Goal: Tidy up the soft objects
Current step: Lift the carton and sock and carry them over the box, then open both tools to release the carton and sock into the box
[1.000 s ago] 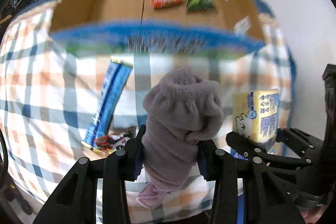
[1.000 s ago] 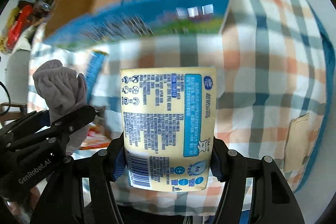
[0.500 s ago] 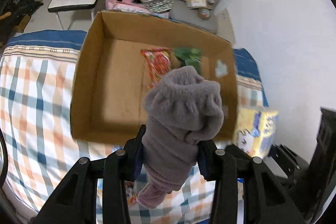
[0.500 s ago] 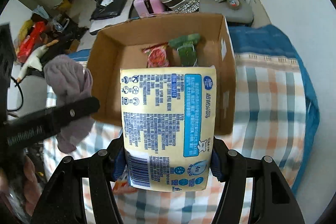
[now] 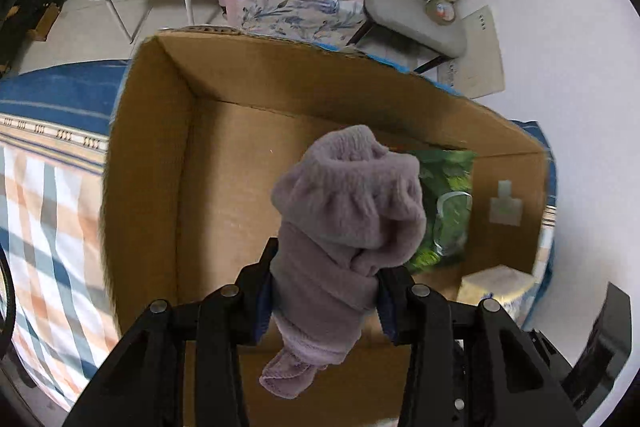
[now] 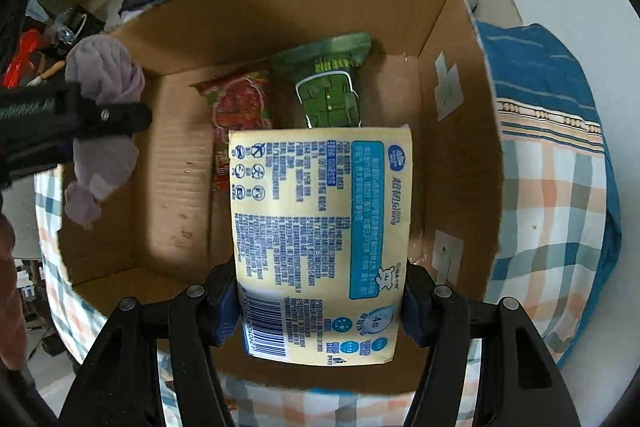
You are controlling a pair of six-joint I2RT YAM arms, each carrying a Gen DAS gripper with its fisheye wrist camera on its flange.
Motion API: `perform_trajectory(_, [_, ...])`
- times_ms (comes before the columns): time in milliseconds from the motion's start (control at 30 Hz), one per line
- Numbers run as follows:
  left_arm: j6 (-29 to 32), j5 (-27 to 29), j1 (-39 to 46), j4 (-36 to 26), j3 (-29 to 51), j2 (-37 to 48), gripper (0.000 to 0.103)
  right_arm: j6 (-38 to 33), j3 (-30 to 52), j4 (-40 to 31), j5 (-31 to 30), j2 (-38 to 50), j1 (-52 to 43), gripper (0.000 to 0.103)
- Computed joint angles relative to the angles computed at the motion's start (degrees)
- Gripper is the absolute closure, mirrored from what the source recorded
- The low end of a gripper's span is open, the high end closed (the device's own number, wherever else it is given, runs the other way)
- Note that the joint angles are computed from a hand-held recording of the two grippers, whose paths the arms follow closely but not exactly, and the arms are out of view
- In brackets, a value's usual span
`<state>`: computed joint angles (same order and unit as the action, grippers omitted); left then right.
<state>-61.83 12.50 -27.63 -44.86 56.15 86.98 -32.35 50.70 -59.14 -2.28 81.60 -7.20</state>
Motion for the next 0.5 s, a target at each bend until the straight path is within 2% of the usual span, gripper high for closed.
perform_trajectory(267, [3.63,3.41,3.64,2.24,0.00,6.39,0.060,-0.29,-4.31,7.63,4.25,4.34,1.23,0.036])
perform_trajectory(300, [4.17,3.32,3.71,1.91,0.39,6.78,0.056,-0.25,-4.70,8.05,4.54,4.25,1.23,0.036])
perform_trajectory(400, [4.79,2.87,3.44,1.18,1.17,6.55,0.042,-0.41,-4.50,7.59,3.49,4.38,0.47,0.021])
perform_trajectory(500, [4.55,2.64,3.08,0.90,1.48,5.38,0.034,-0.34,-3.91,6.75,2.48,3.86,-0.01,0.019])
